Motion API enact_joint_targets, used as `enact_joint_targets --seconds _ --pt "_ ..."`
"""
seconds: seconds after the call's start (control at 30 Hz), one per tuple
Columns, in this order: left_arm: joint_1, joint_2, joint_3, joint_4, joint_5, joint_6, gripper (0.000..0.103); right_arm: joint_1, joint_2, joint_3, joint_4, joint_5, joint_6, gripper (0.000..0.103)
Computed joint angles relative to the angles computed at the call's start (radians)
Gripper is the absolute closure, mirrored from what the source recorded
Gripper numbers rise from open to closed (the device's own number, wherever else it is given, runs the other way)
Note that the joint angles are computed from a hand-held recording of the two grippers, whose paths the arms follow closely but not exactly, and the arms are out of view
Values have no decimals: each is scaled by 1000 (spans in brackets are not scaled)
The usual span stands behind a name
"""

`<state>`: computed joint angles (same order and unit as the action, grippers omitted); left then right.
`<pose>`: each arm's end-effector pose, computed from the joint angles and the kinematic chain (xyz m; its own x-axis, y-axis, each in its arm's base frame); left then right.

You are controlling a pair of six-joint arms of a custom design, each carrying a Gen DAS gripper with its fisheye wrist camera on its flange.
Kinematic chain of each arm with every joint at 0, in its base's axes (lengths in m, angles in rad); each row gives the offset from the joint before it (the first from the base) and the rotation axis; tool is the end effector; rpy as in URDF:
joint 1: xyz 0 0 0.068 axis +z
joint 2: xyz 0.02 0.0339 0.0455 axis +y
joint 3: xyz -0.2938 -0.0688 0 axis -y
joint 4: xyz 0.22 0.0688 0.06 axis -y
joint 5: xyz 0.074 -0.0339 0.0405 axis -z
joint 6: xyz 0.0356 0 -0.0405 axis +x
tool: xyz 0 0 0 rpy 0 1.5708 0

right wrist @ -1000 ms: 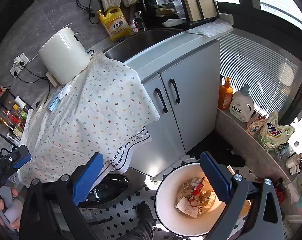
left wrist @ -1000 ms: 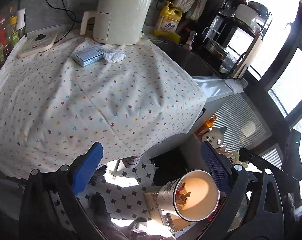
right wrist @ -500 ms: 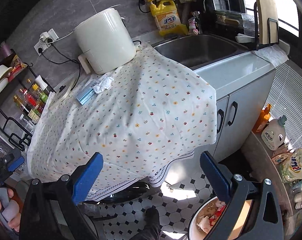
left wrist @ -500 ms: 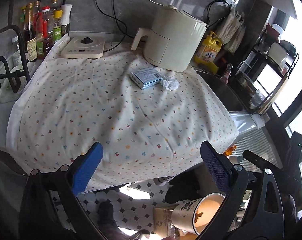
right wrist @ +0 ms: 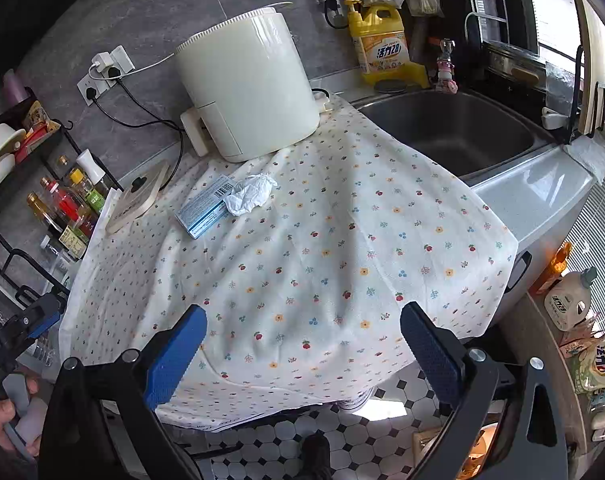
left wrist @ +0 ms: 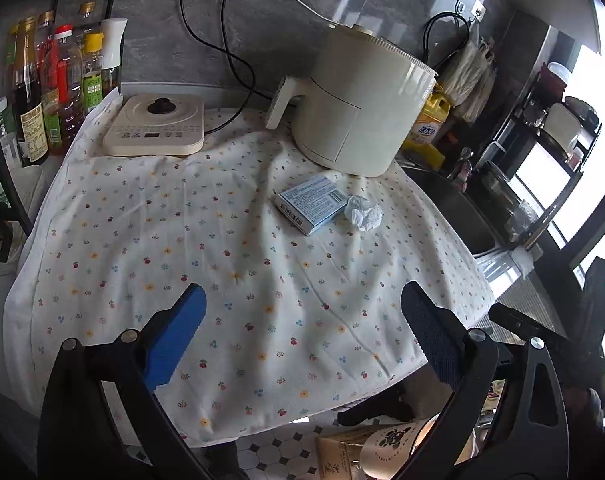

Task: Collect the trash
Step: 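Move both tools back up to the trash on the dotted cloth, then grasp the blue-white medicine box with the left tool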

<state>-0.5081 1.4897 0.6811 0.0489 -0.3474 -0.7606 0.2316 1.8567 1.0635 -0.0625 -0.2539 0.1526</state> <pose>0.2413 -0.1205 0.2146 -0.6026 -0.4063 -0.6869 -0.2396 0.9131 -0.3300 0.3591 0.0939 0.1988 -0.7845 -0.0338 -0.6192 -0.2663 0.9201 0.2871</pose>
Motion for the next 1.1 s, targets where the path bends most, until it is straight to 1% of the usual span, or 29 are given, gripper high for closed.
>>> enact_joint_targets --seconds 0.17,0.3,0.43,0.57,0.73,0.83,0.97,1.1 --pt "152 101 18 123 163 131 6 62 42 57 -12 70 46 8" --pt "245 211 90 159 283 235 6 103 79 101 -21 122 94 8" --pt "307 331 206 138 378 347 6 139 119 140 -28 175 146 8" --pt "340 449 349 71 455 470 6 163 145 162 -31 226 205 8" --pt "353 595 551 -43 508 590 6 172 155 149 -27 291 282 8" --pt "346 666 655 -100 506 639 6 170 154 137 -32 322 322 8" --pt "337 750 777 -171 496 670 6 167 153 127 -44 351 351 8" --pt "329 820 883 -245 480 675 8 155 160 143 -69 362 362 8"
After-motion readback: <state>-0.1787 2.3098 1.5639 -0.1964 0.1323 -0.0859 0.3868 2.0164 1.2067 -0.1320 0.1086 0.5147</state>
